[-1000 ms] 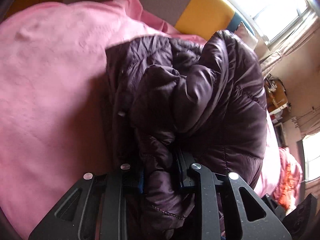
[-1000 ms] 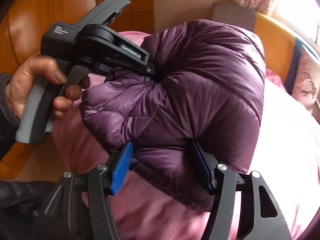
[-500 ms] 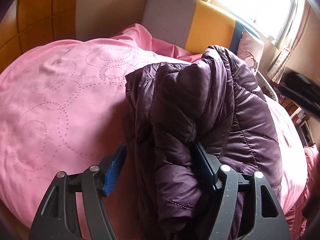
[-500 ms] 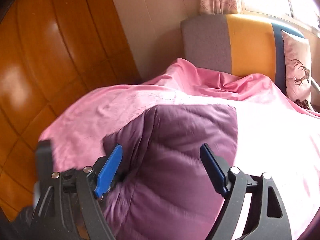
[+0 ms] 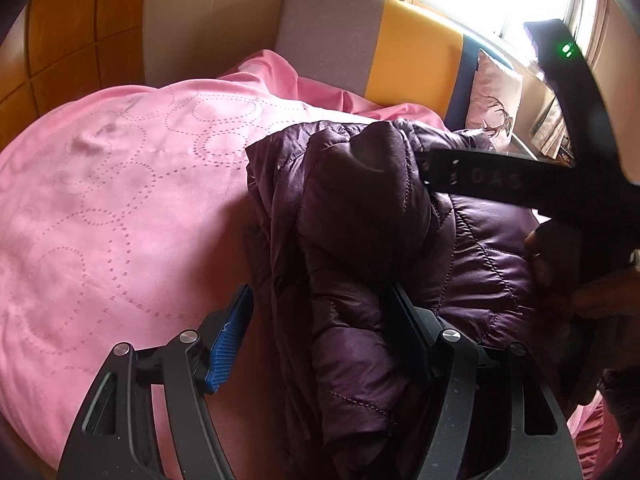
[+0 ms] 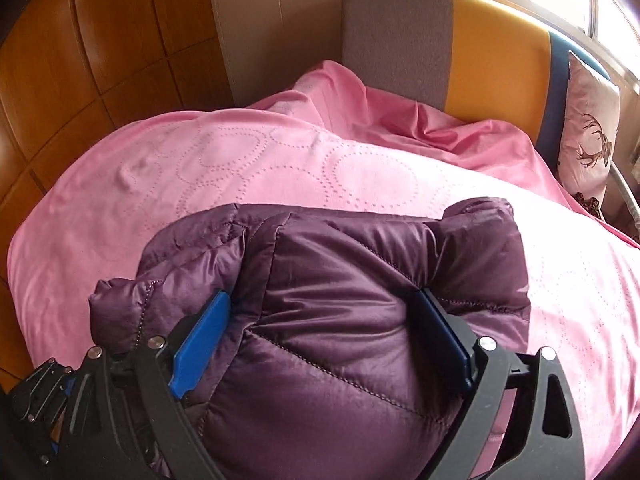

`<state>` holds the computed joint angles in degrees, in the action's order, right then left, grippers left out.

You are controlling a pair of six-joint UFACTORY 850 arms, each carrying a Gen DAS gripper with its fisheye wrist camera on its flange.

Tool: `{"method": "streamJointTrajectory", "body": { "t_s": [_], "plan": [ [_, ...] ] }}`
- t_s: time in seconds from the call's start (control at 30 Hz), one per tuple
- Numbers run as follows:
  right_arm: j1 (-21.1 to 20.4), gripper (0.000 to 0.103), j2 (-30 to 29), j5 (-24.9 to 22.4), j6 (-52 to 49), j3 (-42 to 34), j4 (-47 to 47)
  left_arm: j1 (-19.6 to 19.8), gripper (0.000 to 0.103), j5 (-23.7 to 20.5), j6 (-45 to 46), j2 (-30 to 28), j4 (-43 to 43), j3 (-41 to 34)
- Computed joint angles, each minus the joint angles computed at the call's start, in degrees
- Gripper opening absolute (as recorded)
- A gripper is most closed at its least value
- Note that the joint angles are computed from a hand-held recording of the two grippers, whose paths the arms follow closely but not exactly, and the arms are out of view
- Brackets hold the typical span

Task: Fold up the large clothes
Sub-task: 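Fold the held jacket end over the body with both grippers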

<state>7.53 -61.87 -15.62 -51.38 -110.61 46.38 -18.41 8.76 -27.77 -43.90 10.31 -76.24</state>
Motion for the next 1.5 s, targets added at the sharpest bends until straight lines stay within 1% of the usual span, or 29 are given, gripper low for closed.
{"method": "streamJointTrajectory", "body": {
  "t_s": [0.07,0.17,0.4,0.43,0.47,0.5,0.53,0.57,0.67,0.7,0.77,0.8,0.83,0.93,0.97,1.1,1.13,1.17,1.2,1.27,1.3,1.37,1.43,1.5],
  "plan": [
    [0.2,0.094,-0.3,0.2,2.4,-0.3,-2.3,0.2,0.068,0.3,-3.7,-0.2,3.5,0.0],
    [0.6,0.095,-1.4,0.6,6.6,-1.4,-6.8,0.5,0.069,0.7,-6.5,-0.7,5.9,-0.1],
    [1.0,0.098,-4.4,-1.9,16.9,-5.8,-17.2,1.3,0.069,2.1,-16.2,-2.2,15.8,-0.9],
    [1.0,0.098,-4.5,-2.3,17.4,-6.0,-17.5,1.5,0.069,2.5,-18.2,-2.4,17.9,-0.9],
    [0.8,0.098,-4.5,-3.3,17.6,-6.4,-17.5,1.9,0.069,3.3,-22.6,-2.6,22.3,-0.9],
    [0.6,0.098,-4.2,-4.1,16.9,-6.4,-16.6,2.1,0.069,4.0,-25.7,-2.7,25.2,-0.9],
    [0.2,0.098,-3.5,-5.1,13.8,-5.7,-13.2,2.4,0.069,4.9,-28.9,-2.8,28.3,-0.7],
    [-0.3,0.099,-2.5,-6.0,8.3,-4.4,-7.5,3.0,0.069,6.6,-33.4,-3.0,32.8,-0.6],
    [-3.3,0.101,1.9,-11.1,-7.7,0.9,10.5,4.6,0.069,11.4,-41.7,-3.7,40.6,-0.3],
    [-4.4,0.101,3.4,-12.0,-12.9,3.2,16.5,5.3,0.069,13.3,-45.0,-4.0,43.7,-0.4],
    [-6.9,0.101,5.8,-14.5,-19.4,7.4,25.6,6.2,0.069,16.0,-48.4,-4.6,47.1,-0.7],
    [-8.5,0.101,6.5,-16.4,-20.6,9.1,28.3,6.7,0.069,17.8,-50.0,-5.0,48.7,-0.9],
    [-9.8,0.101,6.7,-17.8,-19.9,10.0,28.7,7.1,0.069,19.2,-51.1,-5.2,49.6,-0.9],
    [-13.0,0.101,6.0,-21.8,-17.0,11.9,28.3,8.1,0.069,23.1,-53.6,-6.1,51.8,-1.1],
    [-13.8,0.101,5.1,-24.0,-15.5,12.0,27.6,8.4,0.069,24.2,-54.8,-6.4,52.7,-1.2],
    [-15.7,0.101,-0.2,-37.3,-12.3,8.8,30.2,9.1,0.067,26.5,-56.8,-6.4,54.1,-0.8],
    [-15.7,0.101,-1.7,-40.0,-11.5,7.5,30.5,9.3,0.064,27.6,-57.8,-6.5,54.5,-0.7],
    [-15.5,0.101,-3.3,-42.7,-10.6,5.9,30.7,9.6,0.059,29.1,-58.7,-6.6,54.8,-0.5],
    [-15.2,0.100,-4.0,-43.8,-10.7,5.4,31.0,10.1,0.058,31.6,-59.6,-6.8,54.9,-0.2],
    [-14.8,0.089,-3.5,-44.0,-12.6,6.3,32.4,10.4,0.054,33.9,-59.4,-6.8,53.7,0.7],
    [-14.8,0.085,-2.8,-43.8,-13.4,6.9,32.6,10.5,0.050,35.0,-59.6,-6.7,53.3,1.0],
    [-15.0,0.068,-0.9,-42.8,-16.1,9.2,33.1,10.7,0.045,37.7,-59.4,-6.4,52.2,2.1],
    [-15.5,0.062,2.3,-41.3,-20.2,13.1,34.5,10.3,0.044,39.3,-58.5,-5.6,51.7,2.8],
    [-16.5,0.059,5.4,-40.3,-24.6,17.2,37.1,9.1,0.044,39.3,-59.1,-5.2,53.2,2.3]
  ]
}}
